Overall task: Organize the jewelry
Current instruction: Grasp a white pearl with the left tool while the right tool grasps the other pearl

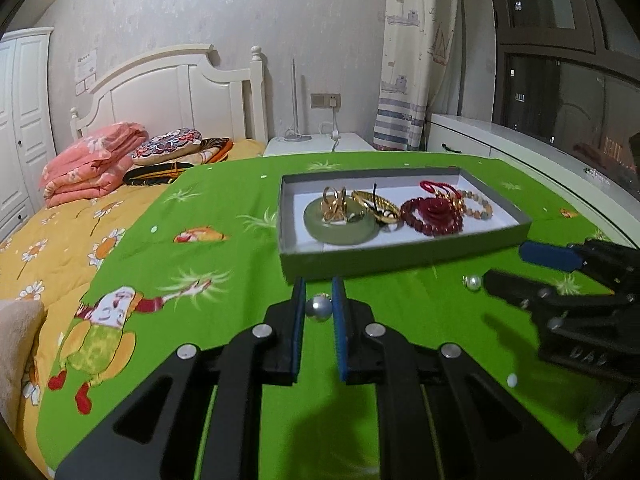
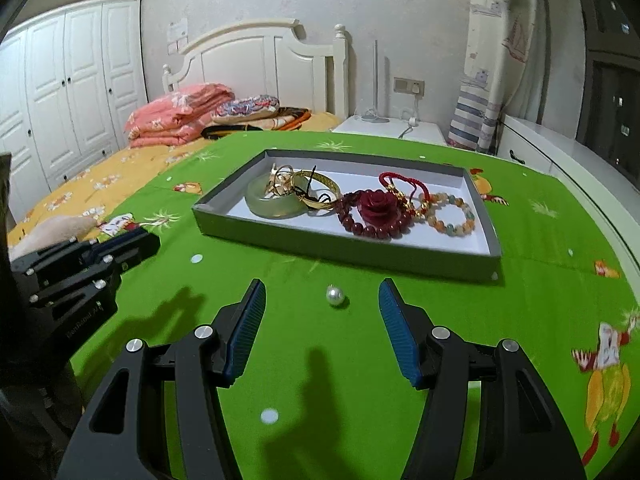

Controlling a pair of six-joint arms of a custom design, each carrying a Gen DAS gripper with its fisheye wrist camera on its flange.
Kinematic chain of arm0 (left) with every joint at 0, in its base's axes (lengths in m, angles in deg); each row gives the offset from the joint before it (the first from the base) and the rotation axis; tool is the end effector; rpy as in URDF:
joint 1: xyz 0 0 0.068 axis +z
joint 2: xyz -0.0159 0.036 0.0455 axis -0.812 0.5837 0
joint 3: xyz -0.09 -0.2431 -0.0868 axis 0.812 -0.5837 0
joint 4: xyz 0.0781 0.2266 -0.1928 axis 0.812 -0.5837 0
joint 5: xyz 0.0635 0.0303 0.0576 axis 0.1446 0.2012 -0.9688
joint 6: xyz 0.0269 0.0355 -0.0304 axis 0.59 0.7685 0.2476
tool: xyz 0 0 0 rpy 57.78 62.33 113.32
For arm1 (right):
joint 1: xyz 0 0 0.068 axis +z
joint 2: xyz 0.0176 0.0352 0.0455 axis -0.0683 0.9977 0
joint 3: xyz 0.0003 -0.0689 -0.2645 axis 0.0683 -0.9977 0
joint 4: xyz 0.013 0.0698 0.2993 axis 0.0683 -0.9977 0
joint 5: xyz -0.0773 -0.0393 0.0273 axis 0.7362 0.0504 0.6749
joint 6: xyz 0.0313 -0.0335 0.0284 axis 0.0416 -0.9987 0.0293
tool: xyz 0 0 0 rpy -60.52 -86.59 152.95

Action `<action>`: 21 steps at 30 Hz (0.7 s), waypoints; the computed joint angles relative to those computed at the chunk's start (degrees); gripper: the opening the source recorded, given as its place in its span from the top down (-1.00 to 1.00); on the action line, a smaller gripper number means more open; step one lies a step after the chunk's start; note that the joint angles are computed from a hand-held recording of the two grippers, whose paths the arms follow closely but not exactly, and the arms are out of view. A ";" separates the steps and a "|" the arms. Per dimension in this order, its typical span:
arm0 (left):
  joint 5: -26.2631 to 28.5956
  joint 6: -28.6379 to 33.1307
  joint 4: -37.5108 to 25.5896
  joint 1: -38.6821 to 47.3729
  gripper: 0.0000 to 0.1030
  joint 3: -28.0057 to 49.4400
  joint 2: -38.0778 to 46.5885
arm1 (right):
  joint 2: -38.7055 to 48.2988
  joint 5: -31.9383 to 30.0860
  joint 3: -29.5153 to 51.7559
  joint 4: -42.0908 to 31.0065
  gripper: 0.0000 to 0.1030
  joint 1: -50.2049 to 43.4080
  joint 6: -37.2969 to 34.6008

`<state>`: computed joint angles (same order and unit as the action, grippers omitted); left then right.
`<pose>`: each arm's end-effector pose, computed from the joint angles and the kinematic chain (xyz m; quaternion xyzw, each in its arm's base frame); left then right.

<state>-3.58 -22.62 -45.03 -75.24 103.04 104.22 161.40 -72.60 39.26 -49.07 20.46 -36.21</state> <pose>0.2954 -0.1118 0.1218 0.1577 0.8596 -0.0710 0.4807 0.2482 0.1022 0.1235 -0.0219 0.8954 0.0299 0.4437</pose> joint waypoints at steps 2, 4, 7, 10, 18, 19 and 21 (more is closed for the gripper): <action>0.25 -0.15 -0.49 0.08 0.75 1.07 0.76 | 2.92 -0.20 2.72 -1.61 -0.07 -0.52 -0.51; 0.71 -0.36 -0.94 0.35 0.75 2.02 1.61 | 5.88 -1.35 5.46 -3.42 0.06 -1.55 -1.08; 0.77 -0.47 -0.85 0.44 0.75 2.75 2.79 | 8.93 -2.69 8.09 -4.97 0.18 -2.68 -1.82; 1.21 -0.69 -1.03 0.65 0.75 3.16 3.54 | 11.38 -2.55 9.73 -5.66 0.28 -2.69 -2.33; 1.59 -0.94 -0.77 0.93 0.75 3.08 3.95 | 15.96 -5.00 13.27 -8.93 0.54 -4.11 -1.83; 1.52 -0.96 -0.75 0.87 0.75 3.05 3.94 | 16.51 -5.24 13.66 -9.11 0.57 -4.10 -1.77; 1.43 -0.89 -0.79 0.82 0.75 3.06 3.97 | 17.02 -5.63 14.02 -9.27 0.58 -4.27 -1.80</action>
